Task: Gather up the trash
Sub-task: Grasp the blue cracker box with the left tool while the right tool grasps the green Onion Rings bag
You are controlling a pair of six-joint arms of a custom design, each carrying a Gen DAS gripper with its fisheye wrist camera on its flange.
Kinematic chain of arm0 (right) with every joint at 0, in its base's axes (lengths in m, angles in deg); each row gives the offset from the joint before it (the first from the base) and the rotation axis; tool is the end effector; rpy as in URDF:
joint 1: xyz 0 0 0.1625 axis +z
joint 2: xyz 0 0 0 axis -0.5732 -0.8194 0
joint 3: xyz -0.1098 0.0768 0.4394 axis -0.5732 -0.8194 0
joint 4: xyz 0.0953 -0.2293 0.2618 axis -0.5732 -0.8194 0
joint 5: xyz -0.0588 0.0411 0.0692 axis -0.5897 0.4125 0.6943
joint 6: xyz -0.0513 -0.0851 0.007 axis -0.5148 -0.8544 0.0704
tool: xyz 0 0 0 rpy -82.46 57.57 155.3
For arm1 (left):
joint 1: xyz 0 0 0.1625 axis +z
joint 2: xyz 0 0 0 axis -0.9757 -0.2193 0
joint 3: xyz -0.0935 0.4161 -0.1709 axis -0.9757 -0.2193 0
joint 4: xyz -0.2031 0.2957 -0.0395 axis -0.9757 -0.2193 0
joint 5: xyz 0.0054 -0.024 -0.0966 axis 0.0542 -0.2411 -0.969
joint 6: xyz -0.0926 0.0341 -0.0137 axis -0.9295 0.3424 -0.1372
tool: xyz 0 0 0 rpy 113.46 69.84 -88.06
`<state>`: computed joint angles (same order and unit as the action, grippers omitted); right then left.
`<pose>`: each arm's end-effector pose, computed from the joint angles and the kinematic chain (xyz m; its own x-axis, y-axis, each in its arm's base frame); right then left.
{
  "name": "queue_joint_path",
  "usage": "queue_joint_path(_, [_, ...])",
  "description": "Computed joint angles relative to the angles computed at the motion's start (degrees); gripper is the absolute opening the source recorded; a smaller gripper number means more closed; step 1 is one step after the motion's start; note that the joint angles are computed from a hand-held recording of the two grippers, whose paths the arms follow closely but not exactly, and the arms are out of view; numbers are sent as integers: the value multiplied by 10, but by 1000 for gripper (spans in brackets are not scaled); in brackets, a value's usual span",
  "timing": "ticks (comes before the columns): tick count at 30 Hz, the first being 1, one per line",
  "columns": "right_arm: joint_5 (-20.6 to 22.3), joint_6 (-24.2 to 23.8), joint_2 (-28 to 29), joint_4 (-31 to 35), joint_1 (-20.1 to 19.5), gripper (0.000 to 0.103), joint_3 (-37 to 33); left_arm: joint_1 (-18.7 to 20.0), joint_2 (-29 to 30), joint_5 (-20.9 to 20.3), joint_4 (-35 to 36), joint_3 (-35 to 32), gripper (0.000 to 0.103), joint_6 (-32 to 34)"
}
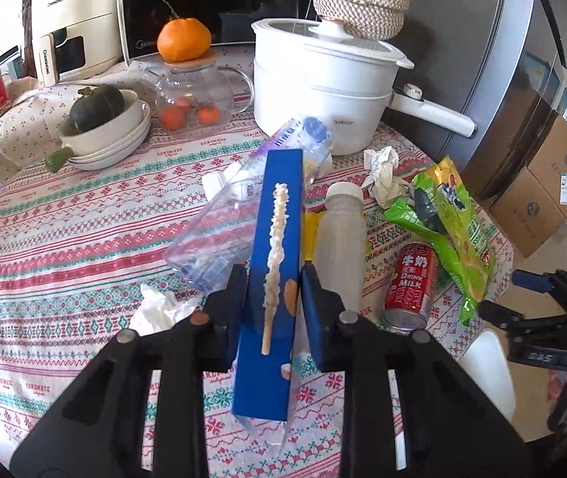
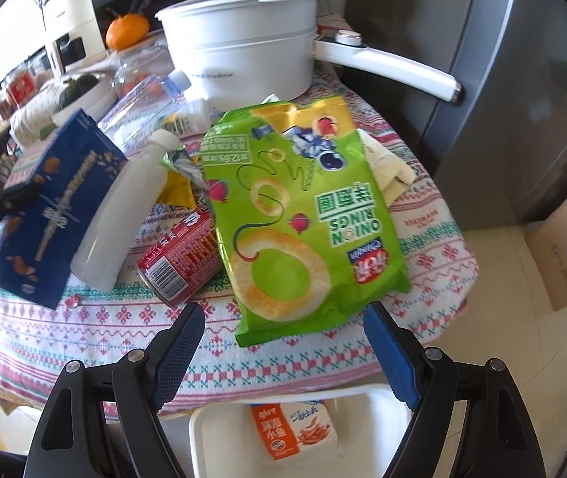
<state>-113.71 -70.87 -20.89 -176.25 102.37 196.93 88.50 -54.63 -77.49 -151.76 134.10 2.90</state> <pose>-0.0336 -0.3468 0.3757 -0.6456 -0.2758 0.7121 -0.5385 0.8256 -0.1685 -0.4079 -0.2897 -0.0346 -0.7803 -0.0372 -0.6243 0.3761 0.7696 -0.5160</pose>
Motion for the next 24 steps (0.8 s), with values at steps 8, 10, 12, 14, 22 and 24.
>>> queue_joint_path(8, [-57, -12, 93, -151, 23, 82, 19, -28, -14, -21, 15, 14, 26, -21])
queue_joint_path(10, [-68, -15, 114, -181, 26, 79, 20, -27, -16, -39, 11, 18, 26, -24])
queue_joint_path(12, [-78, -21, 133, -208, 28, 71, 19, -20, -18, -71, 0, 22, 26, -20])
queue_joint_path(14, [-88, -26, 148, -226, 31, 65, 19, -12, -18, -103, -21, 29, 26, -6])
queue_joint_path(22, [-81, -50, 157, -251, 36, 46, 24, 10, -6, -134, -41, 25, 27, 9])
queue_joint_path(24, [-79, -50, 152, -242, 38, 32, 27, 15, 0, -134, -42, 21, 27, 9])
